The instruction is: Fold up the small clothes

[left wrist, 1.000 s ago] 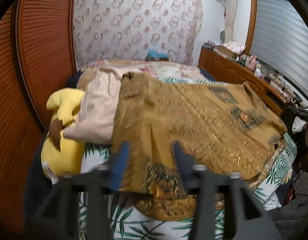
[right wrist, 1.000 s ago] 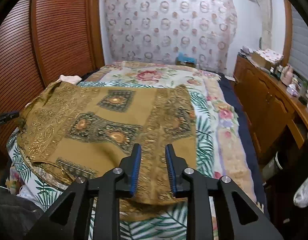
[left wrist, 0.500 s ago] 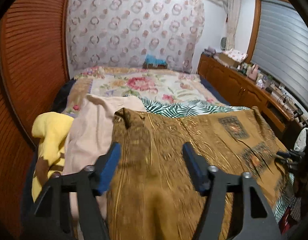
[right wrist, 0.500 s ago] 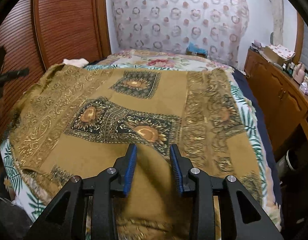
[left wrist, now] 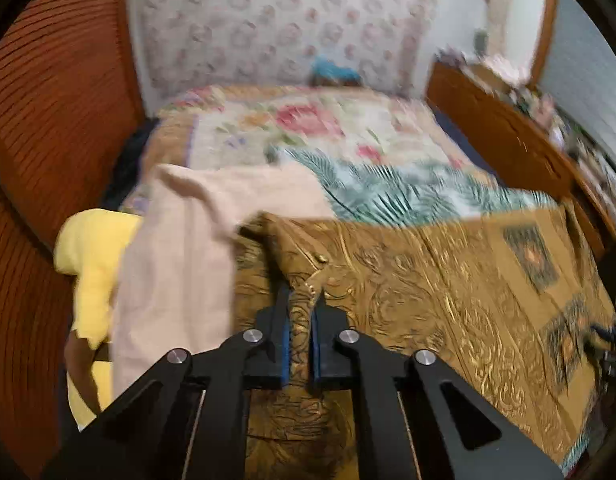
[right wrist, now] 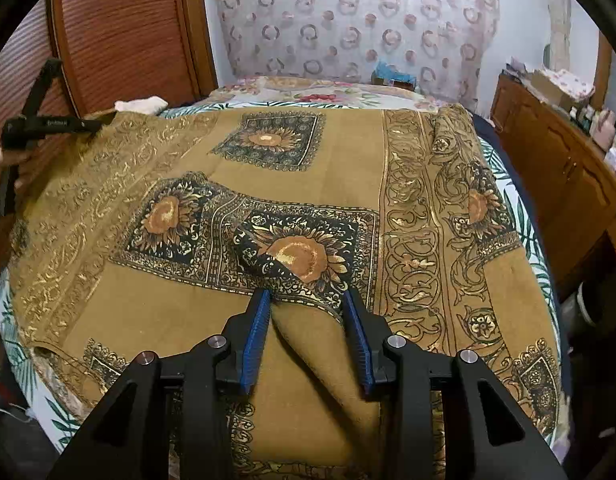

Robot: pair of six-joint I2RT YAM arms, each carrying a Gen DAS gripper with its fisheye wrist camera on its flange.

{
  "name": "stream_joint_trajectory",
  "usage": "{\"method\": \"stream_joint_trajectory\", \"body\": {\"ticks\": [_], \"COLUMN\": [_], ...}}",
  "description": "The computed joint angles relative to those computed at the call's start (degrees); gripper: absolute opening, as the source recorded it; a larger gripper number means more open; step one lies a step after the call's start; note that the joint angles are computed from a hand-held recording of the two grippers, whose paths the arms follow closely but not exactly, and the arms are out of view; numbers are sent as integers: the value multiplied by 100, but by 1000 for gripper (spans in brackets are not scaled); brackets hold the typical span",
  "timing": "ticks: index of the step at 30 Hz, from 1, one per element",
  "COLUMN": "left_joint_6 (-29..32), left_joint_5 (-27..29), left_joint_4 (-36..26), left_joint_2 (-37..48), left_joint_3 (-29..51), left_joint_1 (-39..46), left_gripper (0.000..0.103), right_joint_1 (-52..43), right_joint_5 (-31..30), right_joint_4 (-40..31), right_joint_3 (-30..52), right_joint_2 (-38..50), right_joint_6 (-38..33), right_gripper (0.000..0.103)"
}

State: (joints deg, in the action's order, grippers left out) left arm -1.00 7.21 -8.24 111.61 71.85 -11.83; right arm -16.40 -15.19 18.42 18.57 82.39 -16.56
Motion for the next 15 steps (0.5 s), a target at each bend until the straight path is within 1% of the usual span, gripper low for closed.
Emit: {"method": "stream_joint_trajectory", "body": {"ticks": [2, 3, 6, 7, 9, 11, 13, 15], "left_joint_6": [-194, -209, -97, -68, -4, 46, 56, 60], "left_joint_5": [-79, -80, 22, 20, 132, 323, 572, 725], "left_joint_4": [547, 647, 662, 653, 731, 788, 912, 1012], "left_joint_2": [-365, -422, -501, -517, -615, -802, -1056, -1321], "left_joint_3": [-567, -687, -923, -976, -1165, -1438, -1776, -2103], "left_joint_1": [116, 171, 303, 320, 373, 453, 505, 535], "left_gripper": [7, 7, 8, 11, 13, 21, 27, 38], "right_joint_1": [115, 136, 50, -3, 25, -9, -12, -12], "right_joint_5": [171, 203, 85, 33, 70, 42, 37, 45], "right_joint_4": [53, 54, 30, 14, 44, 31, 21, 6], "right_joint_3": [-67, -126, -123, -121, -137, -131, -130, -138], "right_joint_2": [-49, -120, -115, -117, -114, -115, -121, -145], "right_joint_6": [-20, -18, -48, -85, -81, -110, -112, -124], "right_gripper": [44, 44, 45, 45, 45, 45, 45, 45]}}
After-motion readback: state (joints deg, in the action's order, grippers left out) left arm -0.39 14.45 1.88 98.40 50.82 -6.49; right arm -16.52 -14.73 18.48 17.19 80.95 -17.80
